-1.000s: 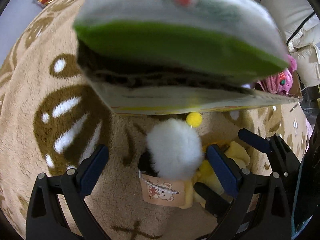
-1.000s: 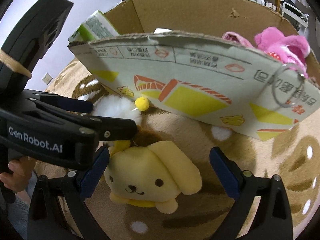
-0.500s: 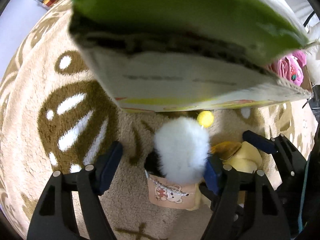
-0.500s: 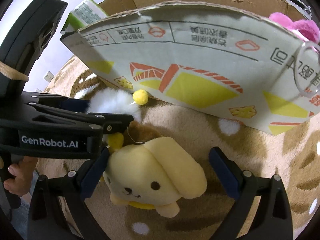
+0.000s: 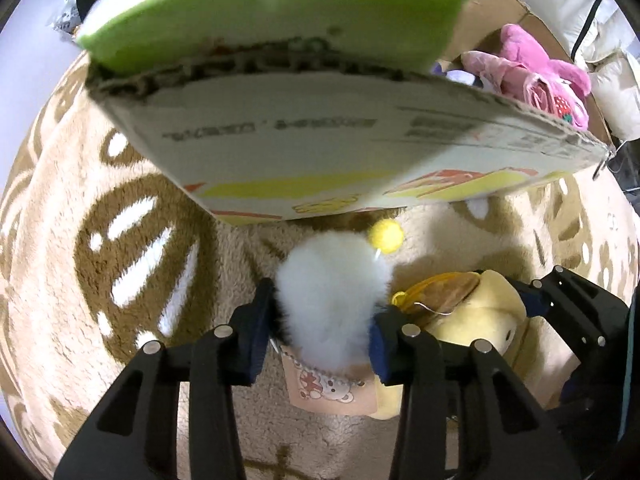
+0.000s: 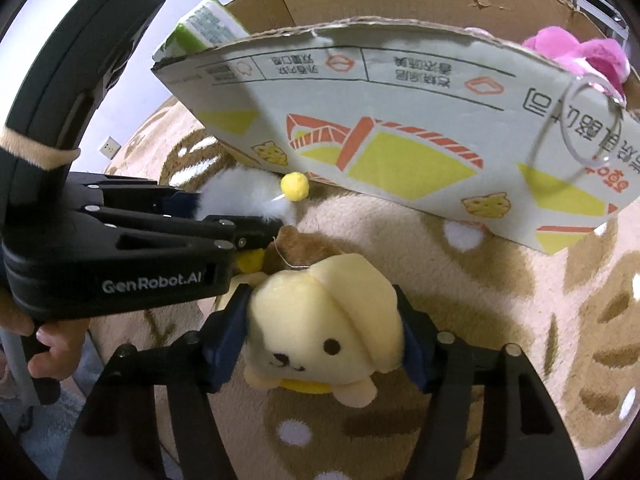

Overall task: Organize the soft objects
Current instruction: 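Grasp the white pompom plush with the left gripper while the right grasps the yellow dog plush, then lift both plushes over the box and open both grippers to release them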

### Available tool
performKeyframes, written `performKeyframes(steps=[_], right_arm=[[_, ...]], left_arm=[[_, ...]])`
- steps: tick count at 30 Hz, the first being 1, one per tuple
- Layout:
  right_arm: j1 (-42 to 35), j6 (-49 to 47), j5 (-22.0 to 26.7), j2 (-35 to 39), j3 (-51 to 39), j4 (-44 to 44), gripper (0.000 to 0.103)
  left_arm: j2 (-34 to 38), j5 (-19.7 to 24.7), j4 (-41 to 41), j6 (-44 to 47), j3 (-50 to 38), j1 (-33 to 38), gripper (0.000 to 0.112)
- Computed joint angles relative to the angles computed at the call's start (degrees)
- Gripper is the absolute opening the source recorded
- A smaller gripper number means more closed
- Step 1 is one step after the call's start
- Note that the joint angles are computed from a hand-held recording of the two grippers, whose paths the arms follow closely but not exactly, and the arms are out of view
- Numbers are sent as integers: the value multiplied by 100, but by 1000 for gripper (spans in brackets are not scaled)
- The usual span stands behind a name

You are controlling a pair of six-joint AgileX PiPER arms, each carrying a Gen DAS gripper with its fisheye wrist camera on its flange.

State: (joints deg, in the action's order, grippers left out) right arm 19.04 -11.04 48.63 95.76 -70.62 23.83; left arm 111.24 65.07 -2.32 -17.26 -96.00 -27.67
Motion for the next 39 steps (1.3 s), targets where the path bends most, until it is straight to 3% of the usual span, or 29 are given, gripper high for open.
performKeyframes(steps=[14,24,28,35,39], right_arm=[[-304,646,-152,-594,240,-793,67],[-479,775,-254,-1171,326,-901,67],[-579,757,-311,-1532,412,-869,67],[-842,628,-404,-2135,475,-680,67],[-815,675,-620,-2350,409,-721,67]], left_arm=[[-434,209,773,-744,173,-678,39],[-1483,35,1647,-1818,933,-1563,39],[-1834,183,2030,-2039,828,-1796,39],[-2198,-44,2958,-2434,807,-2141,39],[-2318,-491,3264,-2529,956,-2014,39]])
